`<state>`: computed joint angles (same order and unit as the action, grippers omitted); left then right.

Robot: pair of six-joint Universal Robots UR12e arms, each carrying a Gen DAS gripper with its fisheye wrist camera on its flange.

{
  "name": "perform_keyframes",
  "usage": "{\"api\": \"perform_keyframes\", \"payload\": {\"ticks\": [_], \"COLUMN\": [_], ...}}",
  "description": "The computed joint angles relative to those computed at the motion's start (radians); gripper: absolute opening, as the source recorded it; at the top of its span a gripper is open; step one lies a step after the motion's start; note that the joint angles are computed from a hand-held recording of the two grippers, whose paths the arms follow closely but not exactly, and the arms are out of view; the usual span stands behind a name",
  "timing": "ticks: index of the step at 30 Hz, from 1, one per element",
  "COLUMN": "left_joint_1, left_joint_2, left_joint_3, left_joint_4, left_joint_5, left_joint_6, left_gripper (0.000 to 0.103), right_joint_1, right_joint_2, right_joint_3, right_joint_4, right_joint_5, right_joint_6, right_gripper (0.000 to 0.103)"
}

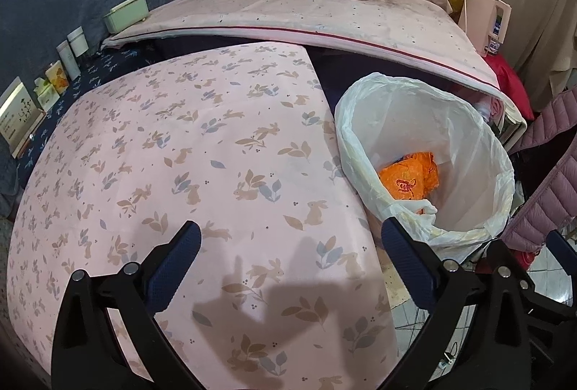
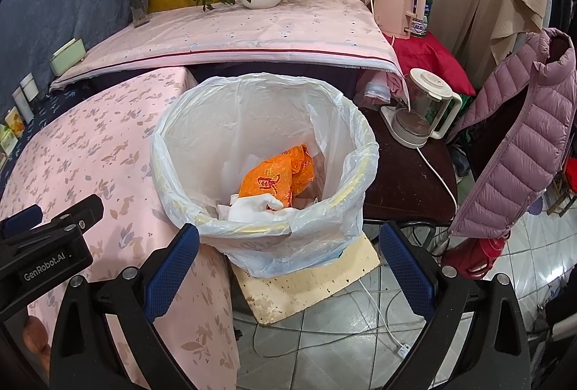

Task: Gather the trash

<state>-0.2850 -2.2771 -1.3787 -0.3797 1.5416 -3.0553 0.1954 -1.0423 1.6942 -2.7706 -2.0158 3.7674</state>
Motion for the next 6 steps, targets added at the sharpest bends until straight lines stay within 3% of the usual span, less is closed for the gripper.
{"api": "perform_keyframes", "payload": {"ticks": [6], "left_joint_1": [-0.008], "left_joint_2": [-0.006], "left_joint_3": [0.001], "left_joint_4": [0.034], "left_joint_5": [0.013], "left_joint_6": [0.049], "left_gripper": [0.096], "right_joint_1": [-0.003], "right_joint_2": [-0.002], "right_joint_3": [0.003], "right_joint_4": [0.0], "right_joint_5": [0.0], "right_joint_6": [0.004], "right_gripper": [0.096]}}
